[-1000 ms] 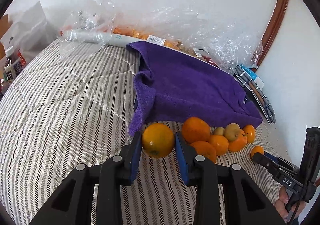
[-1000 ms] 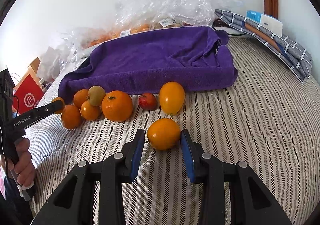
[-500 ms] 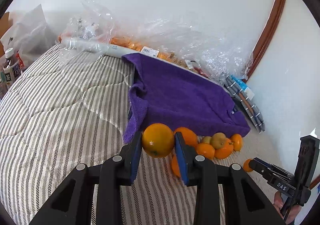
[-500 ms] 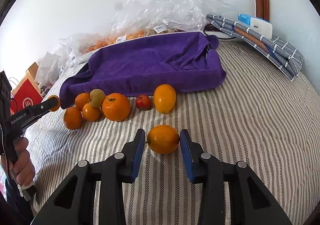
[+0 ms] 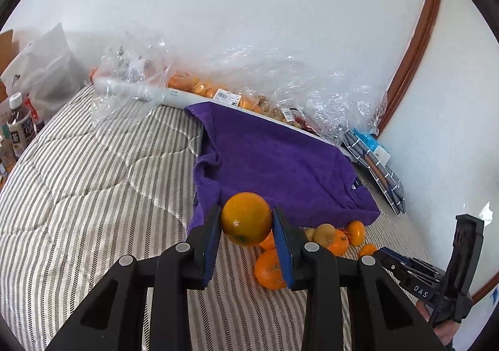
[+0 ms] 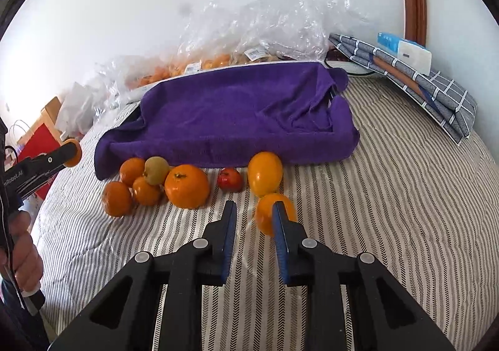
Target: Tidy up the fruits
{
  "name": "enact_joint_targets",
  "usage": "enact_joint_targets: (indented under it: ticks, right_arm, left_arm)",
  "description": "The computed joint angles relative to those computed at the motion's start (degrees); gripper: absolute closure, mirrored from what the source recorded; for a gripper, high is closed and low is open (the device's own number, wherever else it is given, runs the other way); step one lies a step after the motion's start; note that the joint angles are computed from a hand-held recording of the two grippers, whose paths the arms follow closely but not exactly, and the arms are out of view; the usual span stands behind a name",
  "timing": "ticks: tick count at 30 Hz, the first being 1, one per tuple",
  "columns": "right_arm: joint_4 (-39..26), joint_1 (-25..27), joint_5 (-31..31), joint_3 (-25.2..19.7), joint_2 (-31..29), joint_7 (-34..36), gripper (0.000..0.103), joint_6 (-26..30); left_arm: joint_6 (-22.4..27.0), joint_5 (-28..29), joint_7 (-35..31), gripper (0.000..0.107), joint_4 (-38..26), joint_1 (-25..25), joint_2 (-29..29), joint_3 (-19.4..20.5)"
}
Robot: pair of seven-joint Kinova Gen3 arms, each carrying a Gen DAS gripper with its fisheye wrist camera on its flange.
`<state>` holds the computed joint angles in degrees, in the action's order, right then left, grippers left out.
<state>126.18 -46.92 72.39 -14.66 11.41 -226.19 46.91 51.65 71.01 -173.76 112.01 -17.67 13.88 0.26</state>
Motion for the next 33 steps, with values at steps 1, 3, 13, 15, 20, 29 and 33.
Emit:
enact_joint_targets:
  ticks: [1, 3, 13, 15, 20, 29, 33]
  right_arm:
    - [0.34, -0.22, 0.73, -0.04, 0.12, -1.07, 0.078, 0.03]
    - [0.40, -0.47, 1.26, -0.22, 0.25, -1.82, 0.077, 0.27]
    - [-1.76, -0.38, -2.36, 1.30, 3.25, 2.49, 0.059, 4.02]
    - [-1.89, 1.03, -3.81, 2.27, 3.49, 4.52, 0.059, 1.50]
    - [-0.68, 1.97, -3.10, 3.66, 2.99, 2.09, 0.071, -1.22]
    - [-1.44, 0.58, -2.30, 1.91, -0.17, 3.83, 0.071, 4.85]
    - [-2.85, 2.31, -1.97, 1.50, -2.52, 6.24, 0.071, 5.87]
  left_arm:
    - [-0.01, -0.12, 0.28, 0.076, 0.05, -0.03, 0.01, -0.08]
    - [-0.17, -0.52, 0.79, 0.076, -0.06, -0.08, 0.01, -0.19]
    - [-1.99, -1.05, 0.34, 0.076, 0.58, 0.79, -1.95, -0.30]
    - [-2.53, -1.48, 0.86, 0.076, 0.45, 1.29, -2.07, -0.18]
    - [-3.94, -2.37, 2.71, 0.076, 0.01, 2.61, -2.36, 0.32]
    - [-5.64, -4.15, 7.04, 0.076, -1.77, 5.25, -4.31, 1.31]
    - [-6.74, -5.44, 10.84, 0.076, -4.21, 6.75, -4.59, 1.63]
